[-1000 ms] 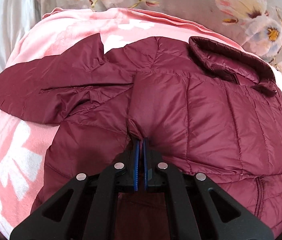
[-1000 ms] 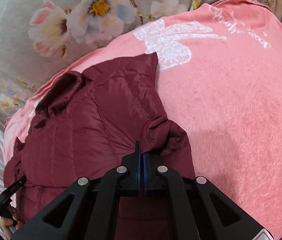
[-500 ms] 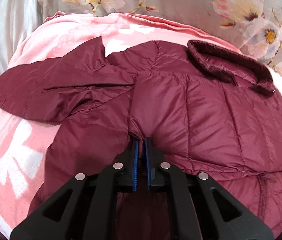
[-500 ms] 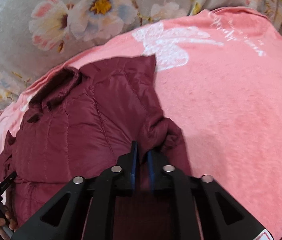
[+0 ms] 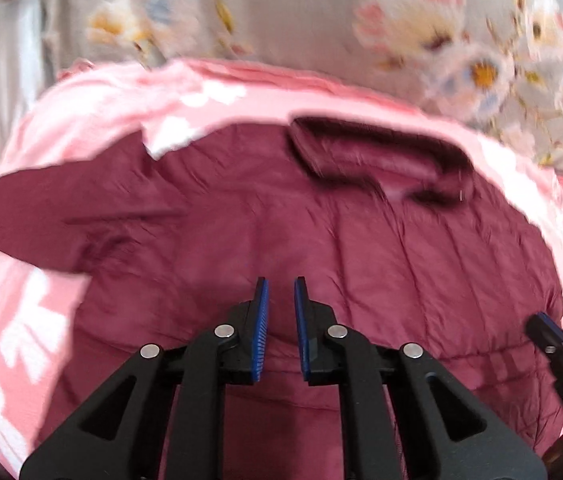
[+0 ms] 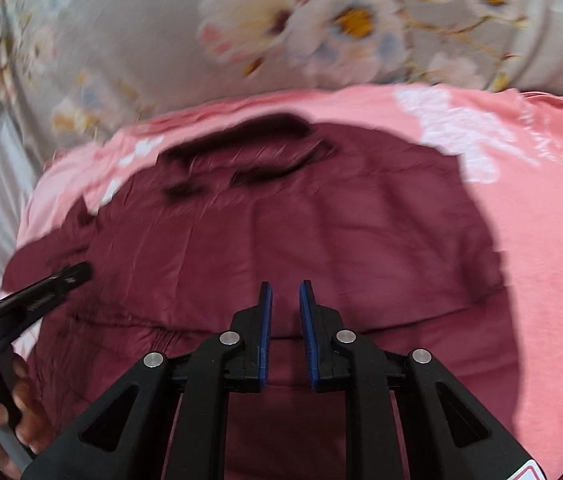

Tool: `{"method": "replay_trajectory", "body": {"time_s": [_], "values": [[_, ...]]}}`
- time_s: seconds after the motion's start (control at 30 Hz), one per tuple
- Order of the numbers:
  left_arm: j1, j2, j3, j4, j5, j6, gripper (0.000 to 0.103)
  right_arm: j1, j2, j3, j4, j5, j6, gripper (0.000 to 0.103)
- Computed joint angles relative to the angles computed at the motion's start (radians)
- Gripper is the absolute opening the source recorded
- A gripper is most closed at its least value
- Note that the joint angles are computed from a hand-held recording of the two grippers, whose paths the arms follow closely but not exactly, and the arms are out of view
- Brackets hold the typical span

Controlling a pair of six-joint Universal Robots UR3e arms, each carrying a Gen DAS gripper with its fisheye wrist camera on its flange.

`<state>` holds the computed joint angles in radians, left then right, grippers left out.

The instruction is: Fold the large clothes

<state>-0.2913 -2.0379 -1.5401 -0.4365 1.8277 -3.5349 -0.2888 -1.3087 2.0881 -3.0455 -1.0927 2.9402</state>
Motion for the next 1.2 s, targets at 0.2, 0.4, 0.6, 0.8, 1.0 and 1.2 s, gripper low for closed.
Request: {"method": "replay_trajectory", "body": {"time_s": [0.2, 0.4, 0.6, 0.8, 1.0, 1.2], "values": [[-0.012, -0.091, -0.005, 0.036, -0.007, 0.000, 0.012, 0.040, 0.068, -0.006, -0.002, -0.052, -0.015, 0.014], [-0.029, -0.107, -0.034, 0.103, 0.030, 0.003, 0.012, 0.088, 0.082, -0.002, -0.059, -0.127, -0.007, 0.014], [0.030, 0.010, -0.148, 0.150, 0.023, 0.031, 0.015, -0.117, -0.071, 0.122, -0.131, -0.005, 0.032, 0.013], [0.145, 0.072, -0.227, 0.138, -0.008, 0.025, 0.016, -0.206, 0.023, 0.014, -0.062, -0.063, 0.080, 0.014], [0.137, 0.027, -0.254, 0.200, 0.018, 0.019, 0.018, -0.215, 0.111, -0.055, -0.001, -0.063, 0.095, 0.009], [0.139, 0.021, -0.271, 0.236, 0.014, 0.021, 0.019, -0.177, 0.117, -0.070, -0.015, -0.131, 0.092, 0.009]]}}
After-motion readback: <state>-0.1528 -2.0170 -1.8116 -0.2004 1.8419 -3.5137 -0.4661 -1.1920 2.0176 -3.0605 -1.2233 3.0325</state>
